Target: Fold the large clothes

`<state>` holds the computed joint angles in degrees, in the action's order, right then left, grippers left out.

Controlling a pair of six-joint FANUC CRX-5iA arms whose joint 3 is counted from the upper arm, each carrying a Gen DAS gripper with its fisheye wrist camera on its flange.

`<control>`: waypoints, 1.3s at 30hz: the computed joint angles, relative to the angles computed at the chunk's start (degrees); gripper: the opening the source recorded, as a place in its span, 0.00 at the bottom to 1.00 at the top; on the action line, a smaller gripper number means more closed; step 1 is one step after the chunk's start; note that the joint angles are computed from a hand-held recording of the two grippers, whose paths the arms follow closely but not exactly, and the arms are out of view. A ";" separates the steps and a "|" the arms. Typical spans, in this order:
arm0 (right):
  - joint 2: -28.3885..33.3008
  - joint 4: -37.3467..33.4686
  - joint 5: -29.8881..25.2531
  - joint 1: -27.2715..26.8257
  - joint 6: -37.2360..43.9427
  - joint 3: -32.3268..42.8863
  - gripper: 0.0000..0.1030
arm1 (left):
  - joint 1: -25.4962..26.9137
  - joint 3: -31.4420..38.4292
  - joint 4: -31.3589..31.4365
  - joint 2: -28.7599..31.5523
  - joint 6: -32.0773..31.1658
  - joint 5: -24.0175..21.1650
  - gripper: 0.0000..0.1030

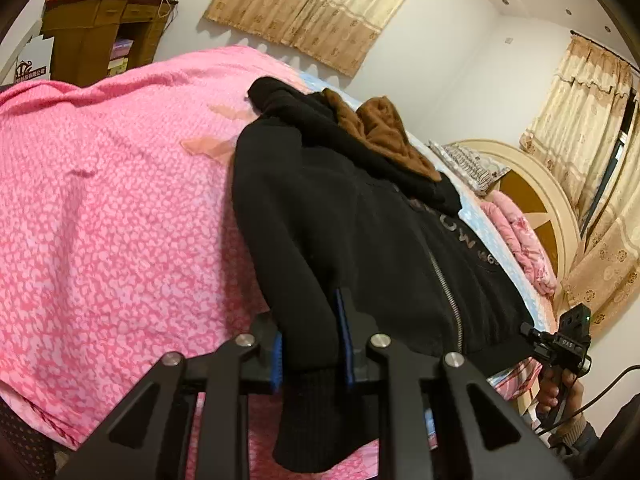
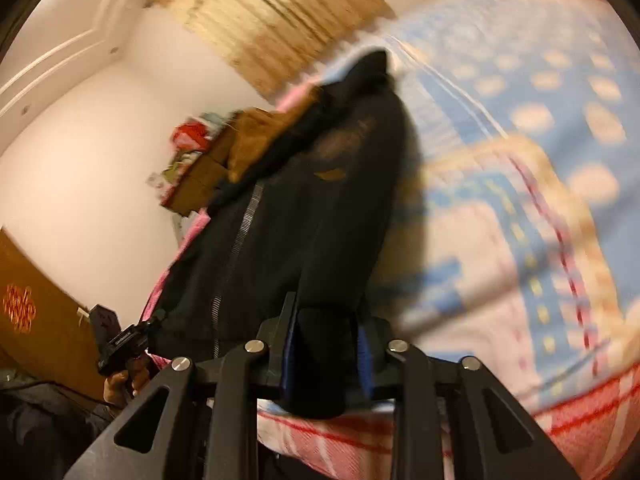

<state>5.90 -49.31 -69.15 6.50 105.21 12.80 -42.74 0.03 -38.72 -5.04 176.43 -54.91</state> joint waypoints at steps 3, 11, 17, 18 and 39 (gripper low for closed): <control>-0.73 -2.10 0.26 -1.13 0.76 -1.38 0.28 | 0.27 0.68 1.35 1.37 1.18 -2.18 0.54; -1.66 -6.21 -1.20 -2.92 3.87 -1.03 0.16 | -0.14 -0.58 0.10 -0.78 -0.06 1.32 0.20; -2.49 -8.85 -2.08 -4.13 6.69 0.24 0.13 | -1.22 -0.08 -3.82 -2.31 0.81 5.65 0.19; -1.82 -8.58 -2.05 -3.88 6.05 0.52 0.12 | -0.87 -0.48 -3.75 -2.45 1.18 6.51 0.19; -0.11 -11.59 -2.05 -5.22 4.68 1.18 0.13 | 1.12 -3.40 -4.13 -3.18 5.03 11.07 0.18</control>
